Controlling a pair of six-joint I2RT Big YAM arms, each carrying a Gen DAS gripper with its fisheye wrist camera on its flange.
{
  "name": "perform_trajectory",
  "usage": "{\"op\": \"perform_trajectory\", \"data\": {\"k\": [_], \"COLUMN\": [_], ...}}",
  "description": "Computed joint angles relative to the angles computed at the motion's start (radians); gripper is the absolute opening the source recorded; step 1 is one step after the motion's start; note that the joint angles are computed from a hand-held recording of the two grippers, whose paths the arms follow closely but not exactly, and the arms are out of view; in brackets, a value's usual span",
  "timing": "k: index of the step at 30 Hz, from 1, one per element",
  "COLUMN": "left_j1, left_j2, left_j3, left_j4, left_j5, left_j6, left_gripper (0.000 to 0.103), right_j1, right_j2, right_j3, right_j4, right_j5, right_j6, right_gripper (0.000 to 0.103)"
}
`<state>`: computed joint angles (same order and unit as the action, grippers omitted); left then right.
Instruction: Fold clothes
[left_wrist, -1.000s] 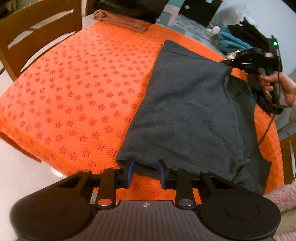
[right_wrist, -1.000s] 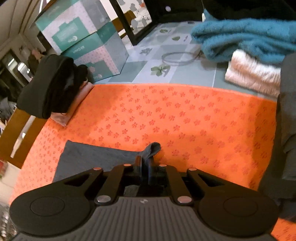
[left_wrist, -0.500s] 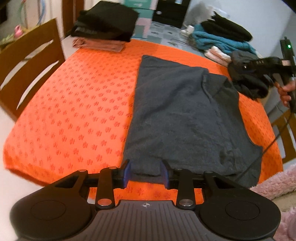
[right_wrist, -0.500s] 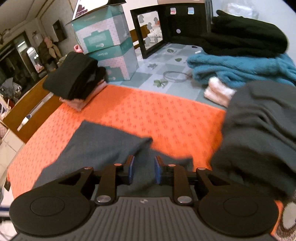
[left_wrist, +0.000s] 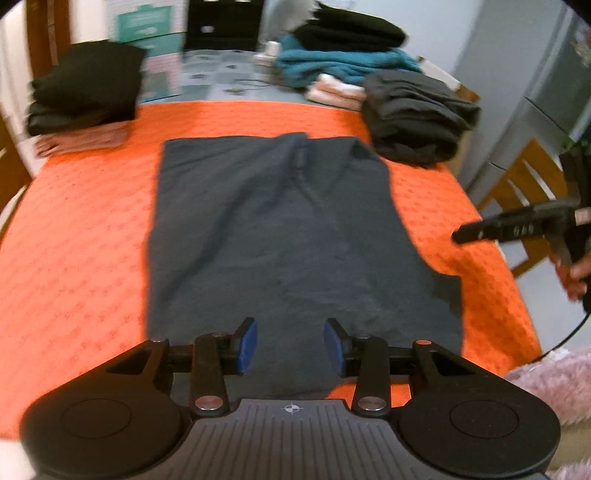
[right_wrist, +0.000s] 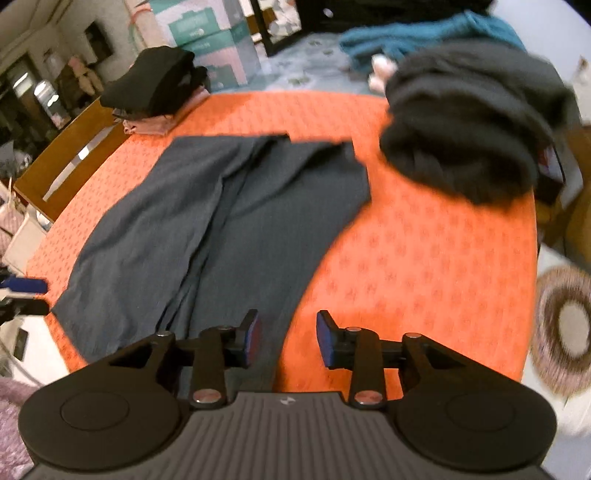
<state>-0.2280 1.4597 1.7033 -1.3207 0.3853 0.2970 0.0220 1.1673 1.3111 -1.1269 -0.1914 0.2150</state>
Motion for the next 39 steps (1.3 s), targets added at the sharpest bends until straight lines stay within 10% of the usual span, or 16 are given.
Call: {"op": "perform_trajectory", "data": {"k": [19, 23, 35, 39], "left_j1": [-0.187, -0.227, -0.247, -0.227], "left_j2": [0.083, 0.097, 0.094, 0.079], "left_j3": [0.057, 0.066, 0.085, 0.073], "left_j4": [-0.086, -0.108, -0.040, -0.007], "left_j5": [0.073, 0.088, 0.057, 0.009], "left_j6": [0.142, 0.182, 0.111, 0.057], "left_gripper": [0.044, 0.046, 0.052, 0.005], "right_j1": [0.055, 0.040, 0.070, 0.094], "right_j2": [-0.139, -0.130, -0.053, 0.002], "right_j3": [-0.216, -0.233, -0.087, -0.026], "right_j4": [0.090, 0.140, 0.251, 0.237], "right_j5": [-0.029, -0.113, -0.281, -0.306], "right_j6": [0.305, 0.358, 0.376, 0.319], "right_gripper": [0.045, 0.005, 0.005, 0.005]}}
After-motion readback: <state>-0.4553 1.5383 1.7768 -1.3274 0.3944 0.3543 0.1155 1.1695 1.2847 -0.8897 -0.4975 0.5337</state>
